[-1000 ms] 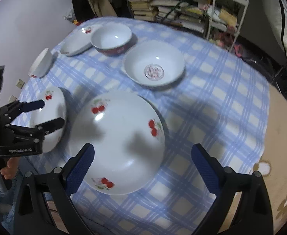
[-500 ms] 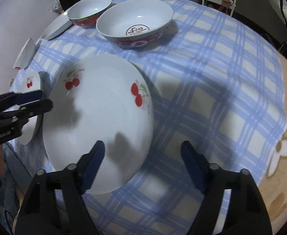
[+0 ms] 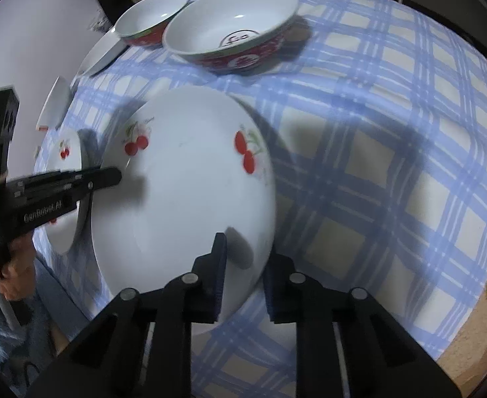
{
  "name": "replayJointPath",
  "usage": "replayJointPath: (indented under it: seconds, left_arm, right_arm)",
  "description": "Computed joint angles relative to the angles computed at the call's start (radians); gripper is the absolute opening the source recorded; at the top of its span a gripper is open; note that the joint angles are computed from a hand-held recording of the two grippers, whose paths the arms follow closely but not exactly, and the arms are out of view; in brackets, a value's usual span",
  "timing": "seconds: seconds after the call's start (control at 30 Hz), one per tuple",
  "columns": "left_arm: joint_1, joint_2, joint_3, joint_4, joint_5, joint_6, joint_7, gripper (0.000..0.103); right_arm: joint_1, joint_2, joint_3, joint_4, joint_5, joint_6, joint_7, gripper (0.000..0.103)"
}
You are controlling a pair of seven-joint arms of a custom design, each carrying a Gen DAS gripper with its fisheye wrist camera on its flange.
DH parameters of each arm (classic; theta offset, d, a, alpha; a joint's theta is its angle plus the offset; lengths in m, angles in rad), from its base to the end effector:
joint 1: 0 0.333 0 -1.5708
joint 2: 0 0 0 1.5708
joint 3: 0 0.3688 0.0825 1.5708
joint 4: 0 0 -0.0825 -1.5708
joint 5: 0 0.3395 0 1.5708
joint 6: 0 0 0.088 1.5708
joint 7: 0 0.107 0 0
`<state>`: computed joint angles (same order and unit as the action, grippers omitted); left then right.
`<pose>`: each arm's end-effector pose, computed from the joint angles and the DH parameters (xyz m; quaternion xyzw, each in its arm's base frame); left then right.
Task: Organize plates and bowls
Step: 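Lift the second cherry plate with both grippers and carry it over the first plate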
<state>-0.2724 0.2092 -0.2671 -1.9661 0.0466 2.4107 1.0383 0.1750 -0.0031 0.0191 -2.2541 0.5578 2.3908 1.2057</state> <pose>0.5145 -0.2950 0.4721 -0.6928 0.7108 -0.1199 0.0209 0.4898 0.1010 0.4600 -0.7480 0.6288 0.0784 0.1973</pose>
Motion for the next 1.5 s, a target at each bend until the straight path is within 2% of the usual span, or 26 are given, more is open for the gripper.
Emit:
replayJointPath:
  seconds: [0.17, 0.3, 0.37, 0.53, 0.6, 0.73, 1.07, 1.27, 1.5]
  left_arm:
    - [0.021, 0.005, -0.007, -0.009, -0.052, 0.021, 0.059, 0.014]
    - [0.018, -0.018, 0.004, -0.02, -0.029, 0.025, 0.051, 0.015]
    - [0.014, -0.022, 0.009, -0.012, -0.004, 0.017, 0.042, 0.015]
    - [0.026, -0.046, 0.007, 0.002, -0.04, -0.014, 0.075, 0.015]
    - [0.023, -0.054, 0.013, 0.006, -0.02, -0.015, 0.063, 0.015]
    - [0.027, -0.09, 0.022, -0.006, -0.007, -0.017, 0.044, 0.015]
    - [0.033, -0.196, 0.038, -0.056, 0.049, -0.038, 0.017, 0.015]
    - [0.051, -0.275, 0.057, -0.1, 0.021, -0.057, 0.02, 0.015]
    - [0.064, -0.369, 0.07, -0.142, 0.059, -0.115, 0.041, 0.015]
  right_arm:
    - [-0.004, 0.008, -0.003, 0.021, 0.0, -0.02, 0.007, 0.02]
    - [-0.013, 0.014, -0.009, 0.048, 0.016, -0.06, 0.02, 0.018]
    - [-0.012, 0.013, -0.007, 0.067, -0.005, -0.075, 0.027, 0.018]
    - [-0.006, 0.018, -0.002, 0.122, -0.097, -0.102, 0.086, 0.018]
    - [-0.006, 0.021, -0.002, 0.142, -0.091, -0.118, 0.092, 0.018]
    - [0.006, 0.011, 0.006, 0.164, -0.126, -0.116, 0.12, 0.017]
    - [0.045, -0.01, 0.028, 0.214, -0.121, -0.109, 0.164, 0.018]
    - [0.077, -0.019, 0.047, 0.249, -0.145, -0.132, 0.186, 0.017]
    - [0.112, -0.032, 0.063, 0.268, -0.116, -0.115, 0.221, 0.017]
